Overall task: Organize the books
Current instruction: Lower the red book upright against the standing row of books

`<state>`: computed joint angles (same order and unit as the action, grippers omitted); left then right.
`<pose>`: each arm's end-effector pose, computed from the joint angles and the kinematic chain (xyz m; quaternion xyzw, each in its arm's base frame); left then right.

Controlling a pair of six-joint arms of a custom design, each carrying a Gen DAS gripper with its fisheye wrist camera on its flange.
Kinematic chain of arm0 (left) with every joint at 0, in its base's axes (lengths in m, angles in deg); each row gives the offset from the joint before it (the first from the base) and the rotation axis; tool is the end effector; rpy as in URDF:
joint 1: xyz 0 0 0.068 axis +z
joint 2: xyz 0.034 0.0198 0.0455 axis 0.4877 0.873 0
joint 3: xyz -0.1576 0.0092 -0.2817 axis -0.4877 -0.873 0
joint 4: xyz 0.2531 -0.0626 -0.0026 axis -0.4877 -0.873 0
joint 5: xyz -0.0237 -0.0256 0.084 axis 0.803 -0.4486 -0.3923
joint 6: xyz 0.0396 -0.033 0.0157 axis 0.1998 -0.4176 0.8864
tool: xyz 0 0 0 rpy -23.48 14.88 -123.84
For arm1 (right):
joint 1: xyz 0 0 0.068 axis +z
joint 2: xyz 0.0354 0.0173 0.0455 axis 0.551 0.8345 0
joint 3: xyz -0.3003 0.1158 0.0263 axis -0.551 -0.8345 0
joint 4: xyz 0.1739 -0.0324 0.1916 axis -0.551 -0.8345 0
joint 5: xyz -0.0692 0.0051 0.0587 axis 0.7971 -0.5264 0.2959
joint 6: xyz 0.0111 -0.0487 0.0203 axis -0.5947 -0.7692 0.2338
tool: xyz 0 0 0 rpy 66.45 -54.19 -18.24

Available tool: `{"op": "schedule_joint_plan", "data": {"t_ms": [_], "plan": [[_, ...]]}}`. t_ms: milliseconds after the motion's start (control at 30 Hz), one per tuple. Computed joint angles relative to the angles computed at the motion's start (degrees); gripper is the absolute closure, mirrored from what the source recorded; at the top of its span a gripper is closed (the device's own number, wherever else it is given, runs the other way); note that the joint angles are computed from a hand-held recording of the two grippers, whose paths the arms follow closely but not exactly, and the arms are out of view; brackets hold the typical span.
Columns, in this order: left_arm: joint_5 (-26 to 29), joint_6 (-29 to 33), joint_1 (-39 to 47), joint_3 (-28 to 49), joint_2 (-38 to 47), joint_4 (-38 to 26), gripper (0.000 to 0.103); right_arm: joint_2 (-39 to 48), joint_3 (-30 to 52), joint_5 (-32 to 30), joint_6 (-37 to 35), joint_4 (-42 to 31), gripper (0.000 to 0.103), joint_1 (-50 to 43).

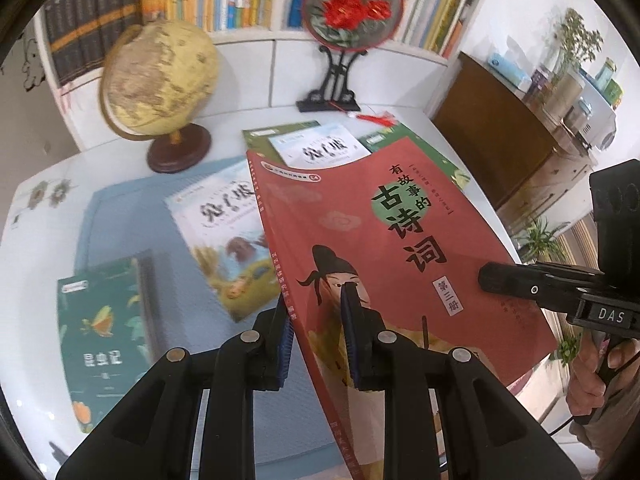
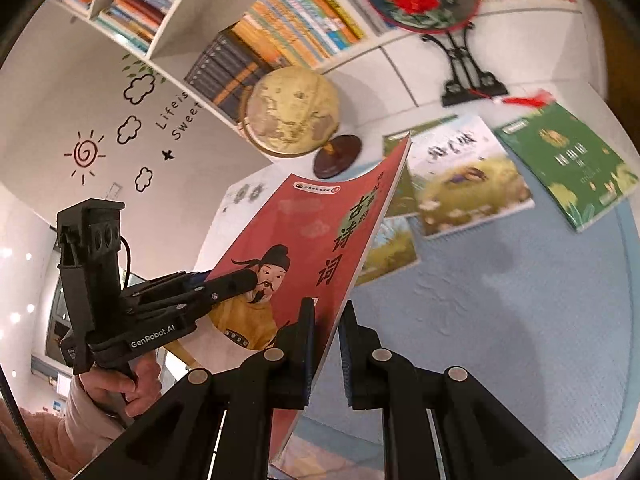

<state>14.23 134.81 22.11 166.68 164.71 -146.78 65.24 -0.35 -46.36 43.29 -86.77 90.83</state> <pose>0.3514 -0.0615 0.3261 0.4570 0.8460 -0.2059 0.1818 0.1376 0.1827 0.2664 0.2860 0.8526 0.2647 0.3483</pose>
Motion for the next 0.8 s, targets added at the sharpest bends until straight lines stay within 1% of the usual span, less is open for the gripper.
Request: {"op": "schedule_joint_plan", "data": {"t_ms": [233, 467, 633, 767, 800], "plan": [[1.75, 3.77, 6.00, 8.55, 5.51, -4.62, 0.083, 7.82, 8.09, -3.89, -6.96, 1.93, 0.092, -4.33], [2.28, 7.32, 11.77, 20.10, 13.79, -9.68, 0.083, 17.48, 16.07, -8.33, -12.00, 5.82, 0.091, -8.21], [2.20, 9.08, 15.63, 31.12, 21.99, -13.93, 0.083, 26.17, 23.67, -12.43, -14.98, 7.53, 0.091, -10.70], [1.52, 9.34, 18.11, 41.63, 29.42, -18.24, 0.083, 33.19, 30.88, -16.12, -17.36, 7.22, 0.091, -12.45], [1.20, 9.44, 18.85, 45.52, 32.03, -19.96, 0.083, 35.48, 33.28, -17.26, -17.93, 7.00, 0.091, -12.92]]}}
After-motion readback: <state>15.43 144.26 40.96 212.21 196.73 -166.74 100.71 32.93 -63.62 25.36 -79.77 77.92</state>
